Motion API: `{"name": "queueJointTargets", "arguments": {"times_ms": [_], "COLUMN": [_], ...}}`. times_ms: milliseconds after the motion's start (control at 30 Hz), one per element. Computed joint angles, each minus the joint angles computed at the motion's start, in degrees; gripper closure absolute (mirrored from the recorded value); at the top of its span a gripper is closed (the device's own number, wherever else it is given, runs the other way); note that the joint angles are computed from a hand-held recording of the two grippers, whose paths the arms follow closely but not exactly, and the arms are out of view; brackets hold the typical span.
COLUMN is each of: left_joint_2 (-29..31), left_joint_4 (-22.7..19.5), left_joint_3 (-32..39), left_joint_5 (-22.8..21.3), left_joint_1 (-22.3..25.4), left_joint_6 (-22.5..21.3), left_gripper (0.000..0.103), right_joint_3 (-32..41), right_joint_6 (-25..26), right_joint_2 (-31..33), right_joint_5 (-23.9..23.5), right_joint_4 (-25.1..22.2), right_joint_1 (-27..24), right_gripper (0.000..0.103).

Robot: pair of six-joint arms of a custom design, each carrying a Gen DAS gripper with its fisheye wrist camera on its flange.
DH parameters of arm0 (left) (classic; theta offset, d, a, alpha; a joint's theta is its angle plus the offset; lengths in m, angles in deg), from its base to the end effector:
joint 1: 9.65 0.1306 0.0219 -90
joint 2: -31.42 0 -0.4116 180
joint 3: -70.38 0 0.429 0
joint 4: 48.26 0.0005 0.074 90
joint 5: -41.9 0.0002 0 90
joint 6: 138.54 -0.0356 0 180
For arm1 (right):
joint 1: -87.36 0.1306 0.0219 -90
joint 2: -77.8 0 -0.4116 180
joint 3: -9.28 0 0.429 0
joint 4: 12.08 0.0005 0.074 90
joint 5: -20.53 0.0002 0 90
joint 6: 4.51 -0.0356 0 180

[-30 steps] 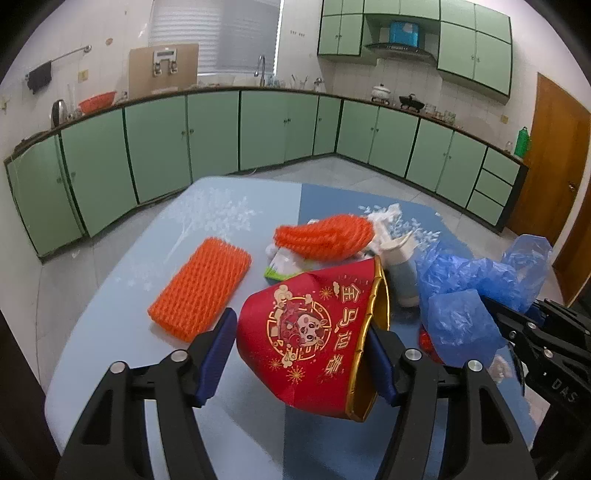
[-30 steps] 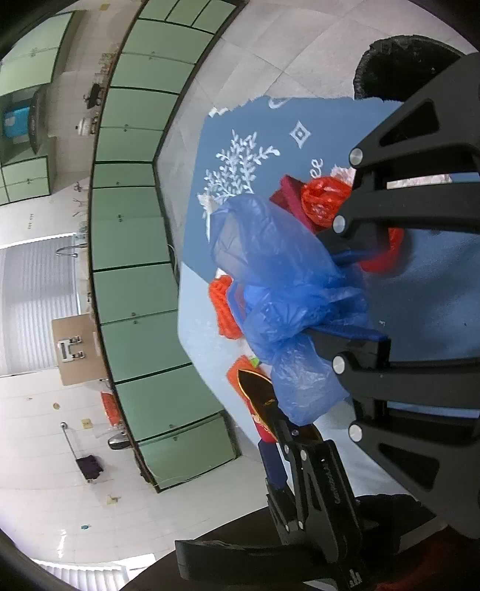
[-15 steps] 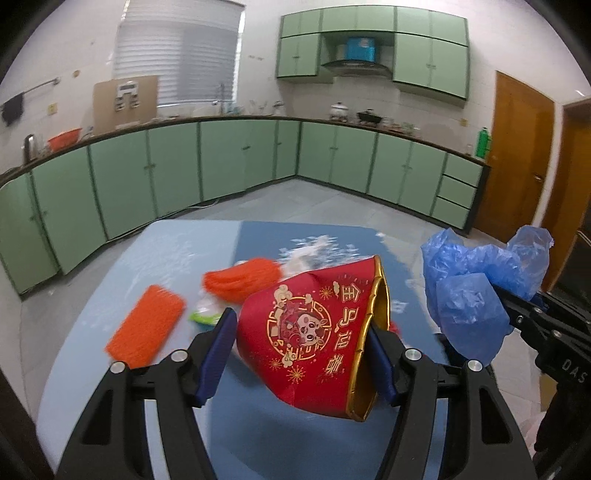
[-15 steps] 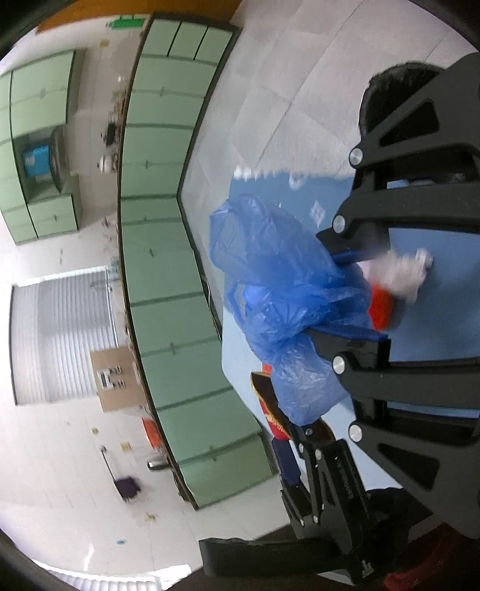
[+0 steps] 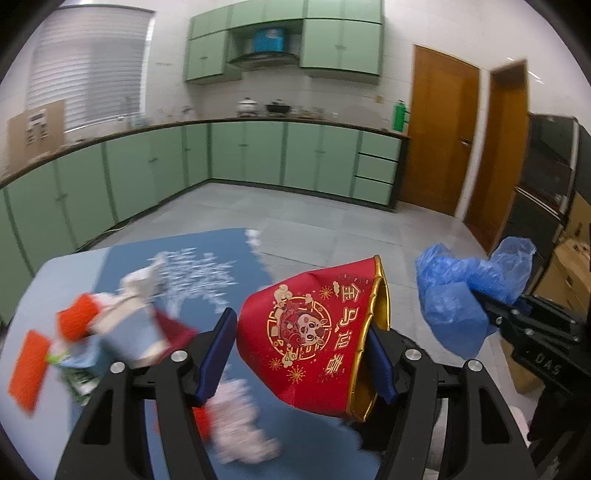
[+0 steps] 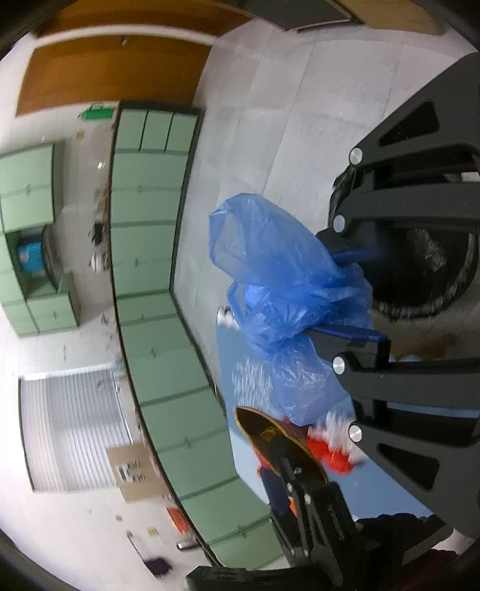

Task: Collect trash
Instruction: 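Open the right gripper over the black bin to drop the bags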

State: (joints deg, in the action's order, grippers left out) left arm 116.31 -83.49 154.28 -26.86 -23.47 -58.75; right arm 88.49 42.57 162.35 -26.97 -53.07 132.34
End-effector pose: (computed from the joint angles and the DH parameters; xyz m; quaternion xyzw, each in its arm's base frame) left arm 0.4828 -0.1326 0.4697 0.2640 0.8400 -0.1783 0.4391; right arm 0.3562 0.3212 0.4278 0.1192 0.8674 -0.0016 0.4831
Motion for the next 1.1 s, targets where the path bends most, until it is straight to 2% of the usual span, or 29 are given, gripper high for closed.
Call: {"name": "queueJointTargets", "arguments": {"times_ms": [167, 367, 433, 567, 800, 867, 1100], "left_joint_2": [3.1, 7.4, 9.4, 11.5, 11.5, 10.8, 5.0], "left_joint_4": [0.4, 0.2, -1.3, -3.4, -3.7, -3.5, -1.1], "left_joint_3": [1.3, 2.3, 3.3, 4.2, 3.8, 3.6, 0.4], "left_joint_5": [-0.9, -3.0, -2.9, -2.1, -2.8, -3.2, -3.4], "left_joint_1": [-5.6, -10.6, -11.5, -12.6, -12.2, -11.7, -6.4], "left_joint_6": [0.7, 0.4, 0.1, -0.1, -0.8, -0.7, 0.4], "left_gripper": [0.038, 0.038, 0.031, 0.024, 0.023, 0.023, 0.023], "right_joint_3": [-4.5, -8.4, -9.3, -11.2, -11.3, -11.0, -6.8], "right_joint_6": [-3.4, -5.9, -6.6, -8.2, -8.5, -8.2, -6.2], "right_joint_2": [-2.3, -2.6, -2.3, -2.1, -2.2, -2.4, -0.9], "right_joint_5": [0.2, -3.3, -4.5, -5.8, -7.2, -7.1, -4.7], "right_joint_4": [-2.0, -2.0, -2.2, -2.2, -0.8, -0.5, 1.2], "right_joint_1": [-2.3, -6.3, -7.5, -8.8, -10.0, -10.1, -6.3], "right_gripper": [0.076, 0.07, 0.064, 0.055, 0.053, 0.049, 0.046]}}
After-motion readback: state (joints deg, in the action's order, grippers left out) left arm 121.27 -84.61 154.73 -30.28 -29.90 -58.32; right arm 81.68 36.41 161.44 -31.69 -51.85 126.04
